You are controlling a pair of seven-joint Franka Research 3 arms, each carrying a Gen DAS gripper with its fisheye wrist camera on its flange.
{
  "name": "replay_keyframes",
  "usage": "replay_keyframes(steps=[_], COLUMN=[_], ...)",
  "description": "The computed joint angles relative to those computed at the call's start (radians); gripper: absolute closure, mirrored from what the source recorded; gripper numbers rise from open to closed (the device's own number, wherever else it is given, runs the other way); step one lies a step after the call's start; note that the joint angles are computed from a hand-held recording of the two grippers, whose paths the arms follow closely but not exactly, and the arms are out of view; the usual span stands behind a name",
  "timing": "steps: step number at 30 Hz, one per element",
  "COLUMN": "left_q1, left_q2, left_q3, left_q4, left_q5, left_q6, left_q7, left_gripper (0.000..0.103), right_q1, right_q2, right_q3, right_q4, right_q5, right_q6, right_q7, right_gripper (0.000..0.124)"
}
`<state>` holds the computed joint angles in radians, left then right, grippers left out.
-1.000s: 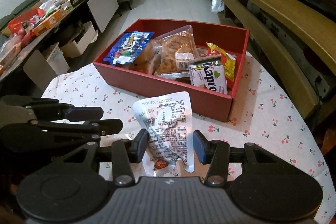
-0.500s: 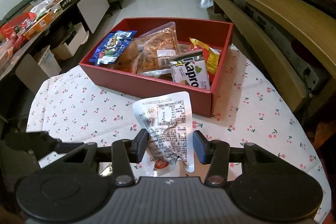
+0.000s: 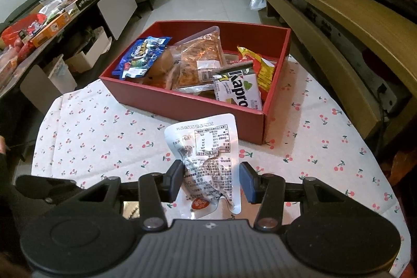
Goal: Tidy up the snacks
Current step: 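Carry the gold packet and white packet with both tools over the red box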
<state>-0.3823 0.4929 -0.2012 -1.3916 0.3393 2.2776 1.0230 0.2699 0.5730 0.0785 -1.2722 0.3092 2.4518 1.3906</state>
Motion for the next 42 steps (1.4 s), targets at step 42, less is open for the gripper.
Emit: replay_keyframes(steps=[42], left_q1=[-0.072], left_q2=[0.252], left_q3=[0.131], left_q4=[0.519], left_q5=[0.164], left_q6=[-0.051], left_q7=[-0.132], left_gripper=[0.057], right_q1=[0.034], right_q2=[0.261], right_q3=[-0.009], right_q4=[0.456], right_q5=[-0.04], right_q6=[-0.019], right_q7=[0.114], right_gripper=[0.076])
